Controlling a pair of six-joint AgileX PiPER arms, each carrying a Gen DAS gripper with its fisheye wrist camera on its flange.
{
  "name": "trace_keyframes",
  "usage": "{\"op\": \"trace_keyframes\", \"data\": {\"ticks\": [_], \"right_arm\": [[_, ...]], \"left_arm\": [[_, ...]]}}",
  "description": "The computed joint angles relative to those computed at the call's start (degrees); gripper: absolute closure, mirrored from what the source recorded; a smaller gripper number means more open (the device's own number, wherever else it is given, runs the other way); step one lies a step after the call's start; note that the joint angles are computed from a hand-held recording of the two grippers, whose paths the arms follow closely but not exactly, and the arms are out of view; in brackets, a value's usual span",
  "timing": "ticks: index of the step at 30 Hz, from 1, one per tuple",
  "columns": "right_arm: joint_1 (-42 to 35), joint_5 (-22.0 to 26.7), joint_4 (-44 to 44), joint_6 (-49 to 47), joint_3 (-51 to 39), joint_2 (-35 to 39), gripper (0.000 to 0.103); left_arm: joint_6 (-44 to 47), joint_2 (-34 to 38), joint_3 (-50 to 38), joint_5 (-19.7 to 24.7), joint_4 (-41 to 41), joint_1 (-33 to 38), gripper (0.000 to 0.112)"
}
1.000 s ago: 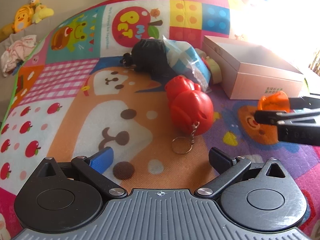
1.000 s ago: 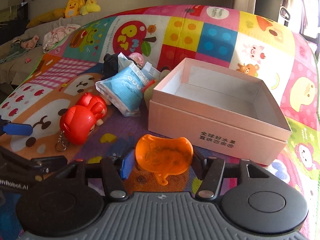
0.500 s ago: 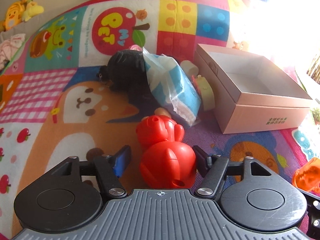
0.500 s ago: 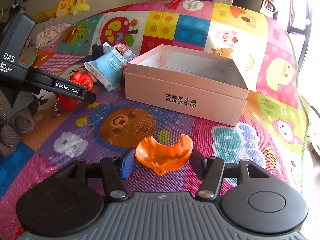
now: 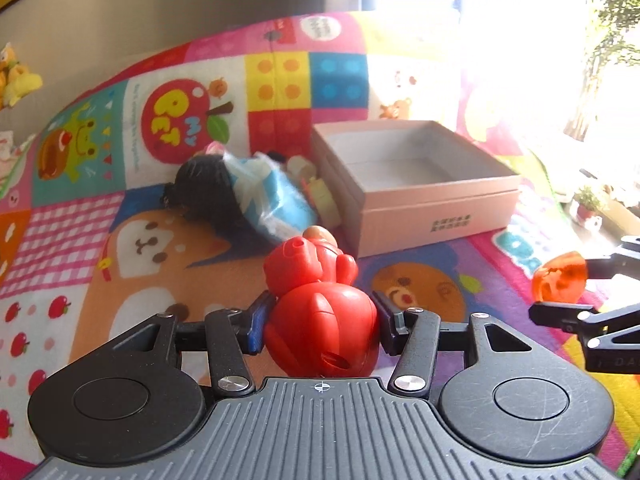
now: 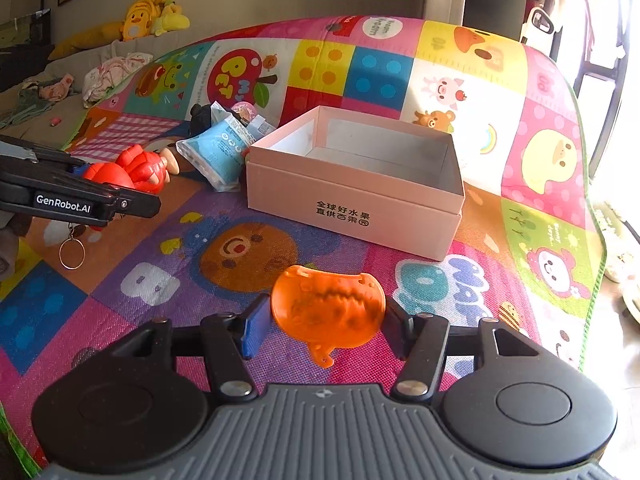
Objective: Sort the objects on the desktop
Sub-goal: 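Grasp the red toy keychain with the left gripper while the right gripper holds the orange toy, then release the red toy into the pink box while the right gripper drops the orange toy in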
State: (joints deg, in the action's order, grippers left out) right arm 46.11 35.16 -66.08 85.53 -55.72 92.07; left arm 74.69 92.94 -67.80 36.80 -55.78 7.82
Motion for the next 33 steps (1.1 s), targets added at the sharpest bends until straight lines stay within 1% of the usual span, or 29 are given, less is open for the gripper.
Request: {"op": "trace_keyframes", "data": {"ticks": [3, 5, 6, 8, 9, 12, 14, 15, 16, 18, 19, 20, 22, 23, 24, 26, 29, 31, 33], "right_arm": [[0.2, 0.0, -2.2, 1.3, 1.8, -3.0, 0.045], [0.7, 0.8, -5.1, 4.3, 2.9, -4.4, 0.045], [0.7, 0.7, -6.5, 5.9, 3.4, -4.9, 0.045], [0.3, 0.1, -8.7, 8.5, 4.3, -5.4, 0.045], [-0.1, -0.3, -9.3, 9.5, 4.6, -5.4, 0.045], [-1.8, -2.5, -10.6, 11.6, 5.8, -5.2, 0.045], [-2.8, -3.3, -11.1, 12.4, 6.3, -4.7, 0.045], [-3.5, -4.0, -11.3, 12.9, 6.6, -4.6, 0.045], [-4.0, -4.3, -11.5, 13.5, 6.9, -4.5, 0.045], [-4.6, -4.8, -12.1, 14.5, 7.5, -4.5, 0.045], [-4.9, -5.0, -12.4, 14.9, 7.7, -4.5, 0.045], [-5.1, -5.2, -12.6, 15.1, 7.9, -4.5, 0.045], [-5.7, -5.6, -12.0, 14.4, 7.6, -4.0, 0.045], [-6.0, -5.8, -11.4, 13.7, 7.2, -3.7, 0.045], [-6.3, -6.2, -10.5, 12.6, 6.8, -3.5, 0.045], [-6.9, -7.1, -7.9, 9.2, 5.5, -2.9, 0.045], [-8.4, -8.7, 0.8, -0.9, 1.9, -1.8, 0.045], [-9.6, -9.3, 8.9, -10.6, -1.4, -1.0, 0.045], [-10.6, -7.7, 14.0, -18.4, -5.3, -0.2, 0.045]], "left_arm": [[1.3, -0.6, -3.4, 1.5, -2.7, -2.5, 0.056], [-1.0, 1.3, -8.0, 1.0, -2.0, -5.6, 0.056], [-2.5, 2.7, -10.6, 0.0, -1.2, -7.6, 0.056], [-8.7, 7.0, -17.2, -2.6, 3.9, -12.2, 0.056], [-13.9, 10.0, -21.6, -3.1, 8.0, -14.4, 0.056], [-28.9, 18.8, -33.7, -2.7, 19.9, -19.0, 0.056], [-37.2, 23.8, -40.1, -1.6, 26.9, -21.1, 0.056], [-39.9, 26.4, -43.0, -0.1, 29.2, -21.6, 0.056], [-41.9, 28.1, -45.2, 1.5, 30.6, -22.0, 0.056], [-43.2, 29.9, -47.2, 5.2, 30.3, -21.4, 0.055], [-41.7, 29.5, -46.1, 5.6, 28.5, -20.7, 0.051], [-39.0, 28.3, -43.9, 4.9, 26.1, -19.9, 0.042], [-32.7, 23.9, -36.7, 0.2, 21.3, -18.2, 0.033], [-29.0, 21.5, -33.0, -2.0, 18.4, -17.1, 0.029], [-26.2, 19.9, -30.3, -3.3, 16.3, -16.1, 0.028], [-20.7, 16.4, -24.8, -5.0, 12.0, -13.7, 0.025], [-12.6, 12.5, -17.2, -4.0, 6.1, -9.3, 0.02], [-7.4, 10.6, -12.4, -3.5, 2.5, -6.7, 0.018], [-2.9, 9.4, -8.8, -3.2, -0.4, -4.5, 0.017]]}}
